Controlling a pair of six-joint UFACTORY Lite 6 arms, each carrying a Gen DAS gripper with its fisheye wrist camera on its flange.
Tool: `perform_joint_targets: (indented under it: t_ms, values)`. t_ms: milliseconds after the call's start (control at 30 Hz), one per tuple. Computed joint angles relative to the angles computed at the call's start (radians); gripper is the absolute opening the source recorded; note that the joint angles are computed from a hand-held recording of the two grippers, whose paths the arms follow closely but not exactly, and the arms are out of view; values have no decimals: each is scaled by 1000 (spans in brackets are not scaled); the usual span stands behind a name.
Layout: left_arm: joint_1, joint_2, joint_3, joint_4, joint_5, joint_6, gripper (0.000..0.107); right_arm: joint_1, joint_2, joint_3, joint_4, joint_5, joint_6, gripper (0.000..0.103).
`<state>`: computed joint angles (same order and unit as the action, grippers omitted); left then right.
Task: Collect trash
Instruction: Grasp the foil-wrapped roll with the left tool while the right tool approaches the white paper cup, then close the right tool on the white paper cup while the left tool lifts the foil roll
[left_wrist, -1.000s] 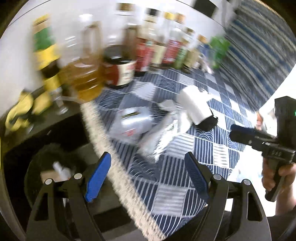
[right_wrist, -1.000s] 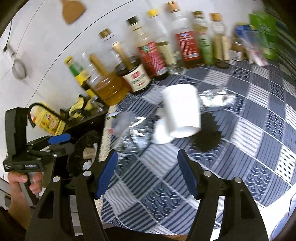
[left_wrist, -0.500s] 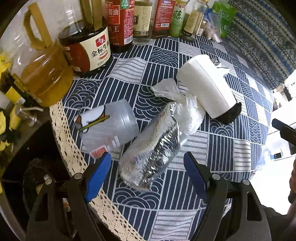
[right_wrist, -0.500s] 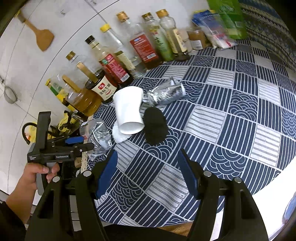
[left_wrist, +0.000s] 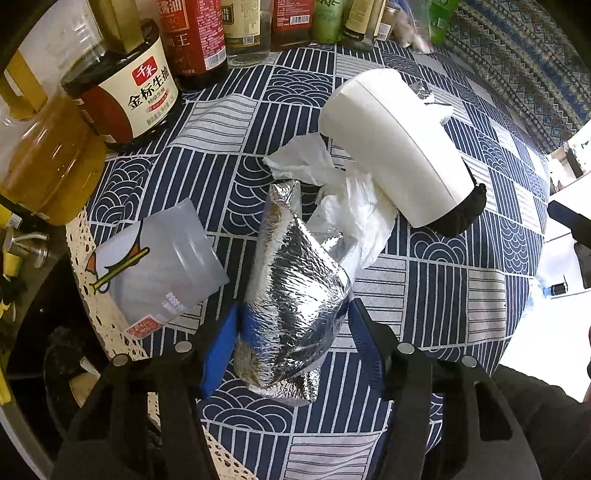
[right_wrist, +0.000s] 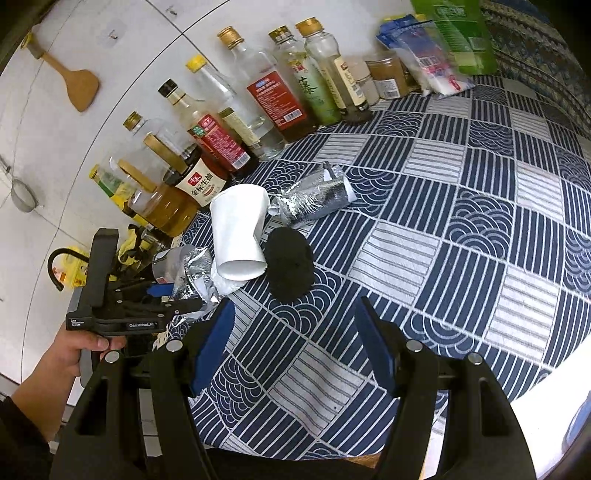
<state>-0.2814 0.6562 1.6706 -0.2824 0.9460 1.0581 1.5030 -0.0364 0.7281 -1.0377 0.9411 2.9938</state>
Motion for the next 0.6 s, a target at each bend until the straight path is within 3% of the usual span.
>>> perform_joint_targets:
  t_ms: [200,600]
  values:
    - [-6,-37,-46,-7,-3,-39,54,-79,-69,-58,-53,-72,-73,67]
    - [66,-226,-223,-95,-18,-80,54,-466,-76,-31,-205,-447,-414,67]
